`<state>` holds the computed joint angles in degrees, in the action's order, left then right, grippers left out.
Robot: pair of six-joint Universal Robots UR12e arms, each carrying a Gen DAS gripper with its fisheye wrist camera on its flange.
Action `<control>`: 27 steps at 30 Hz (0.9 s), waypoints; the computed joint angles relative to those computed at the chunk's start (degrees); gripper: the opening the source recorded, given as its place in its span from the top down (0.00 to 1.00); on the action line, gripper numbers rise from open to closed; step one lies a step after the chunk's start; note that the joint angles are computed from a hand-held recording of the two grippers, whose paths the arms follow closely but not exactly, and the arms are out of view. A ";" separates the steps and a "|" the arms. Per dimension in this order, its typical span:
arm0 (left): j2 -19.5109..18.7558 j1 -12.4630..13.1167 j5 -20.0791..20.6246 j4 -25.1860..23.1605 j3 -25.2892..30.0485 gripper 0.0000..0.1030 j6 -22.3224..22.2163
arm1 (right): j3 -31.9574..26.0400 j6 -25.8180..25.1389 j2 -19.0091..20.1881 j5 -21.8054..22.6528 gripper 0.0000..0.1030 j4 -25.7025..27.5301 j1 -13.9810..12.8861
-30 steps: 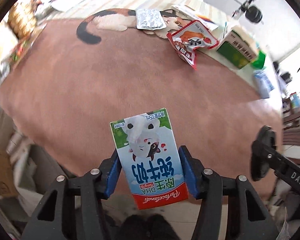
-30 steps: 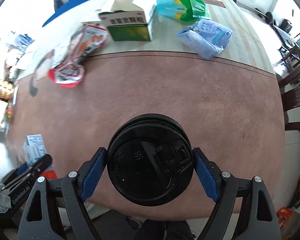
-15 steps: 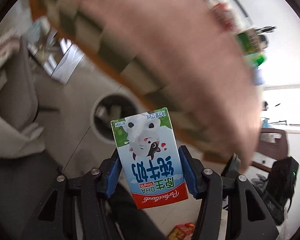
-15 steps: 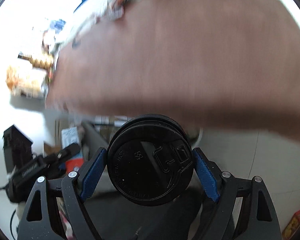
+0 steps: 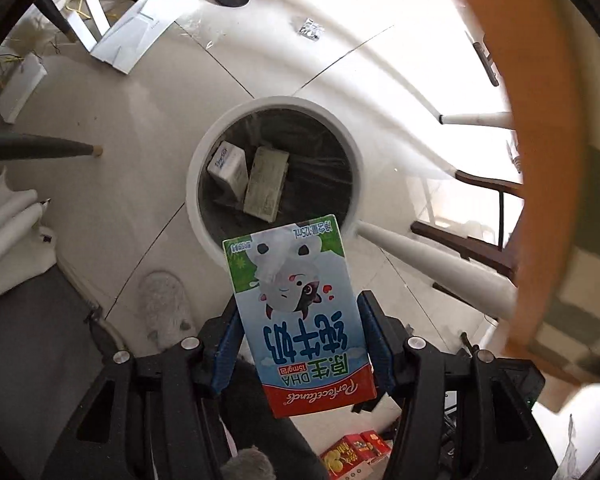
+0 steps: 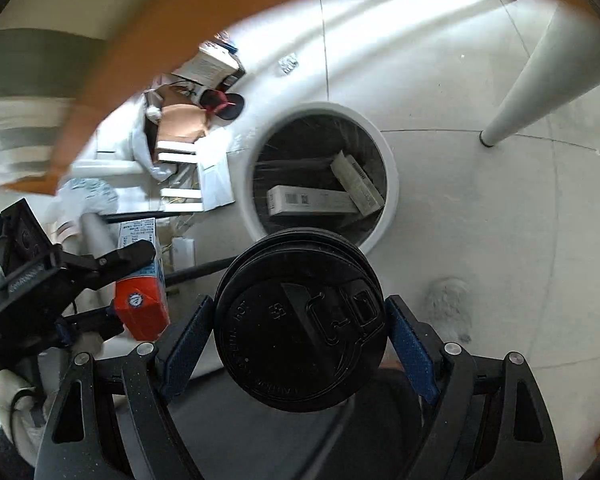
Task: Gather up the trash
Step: 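Carry the milk carton with the left tool while the right tool carries the black lid to the bin, then open the left tool over the bin while the right tool releases the black lid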
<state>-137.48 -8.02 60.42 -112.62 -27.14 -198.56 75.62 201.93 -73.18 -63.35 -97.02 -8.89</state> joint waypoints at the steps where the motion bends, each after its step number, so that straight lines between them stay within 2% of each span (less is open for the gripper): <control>1: -0.31 -0.11 0.94 0.29 -0.05 0.36 0.47 | 0.87 0.60 0.35 -0.20 0.14 -1.72 0.09; 2: -0.62 -0.26 2.35 0.86 -0.08 0.25 0.99 | 1.98 1.25 0.59 -0.06 0.13 -3.69 0.05; 3: -0.35 -0.31 3.29 2.24 -1.08 0.04 1.26 | 2.66 1.85 0.94 0.39 0.13 -5.02 -0.04; 4: -0.16 -0.34 4.02 3.06 -1.80 0.00 1.47 | 3.29 2.62 1.31 0.60 0.12 -6.36 -0.10; 5: -0.20 -0.39 5.22 3.20 -1.93 0.00 1.78 | 3.91 3.36 1.63 0.98 0.09 -7.65 -0.21; 6: -0.16 -0.44 6.60 3.54 -2.04 0.00 1.91 | 4.24 3.77 2.00 1.21 0.03 -8.34 -0.27; 7: -0.03 -0.69 9.18 4.08 -2.09 0.00 1.96 | 4.32 4.16 2.40 0.86 0.00 -8.84 -0.20; 9: 0.84 -1.28 14.23 6.06 -3.36 0.00 2.47 | 3.99 4.26 3.18 -1.58 0.00 -9.00 0.21; 12: 3.32 -3.01 25.76 11.70 -7.32 0.00 5.11 | 2.53 3.12 3.89 -5.23 0.00 -7.21 0.79; 14: 3.96 -4.49 33.83 12.11 -7.85 0.00 8.49 | 0.42 0.17 4.29 -10.61 0.00 -4.15 1.77; 15: 4.35 -4.85 35.78 12.02 -8.19 0.00 9.67 | -0.29 -0.87 4.44 -12.55 0.00 -3.45 2.14; 17: 4.97 -5.32 37.09 10.93 -8.45 0.00 11.20 | -2.54 -3.28 4.97 -17.69 0.00 -0.77 3.27; 20: 5.64 -5.72 38.41 9.20 -8.25 0.00 11.96 | -4.52 -6.56 5.33 -22.93 0.00 0.76 4.40; 23: 5.61 -5.89 37.97 7.02 -6.95 0.00 10.95 | -6.43 -9.09 5.42 -25.72 0.00 2.26 4.98; 27: 5.36 -6.08 37.61 4.39 -4.70 0.00 9.55 | -8.65 -10.54 5.29 -25.77 0.00 4.25 4.92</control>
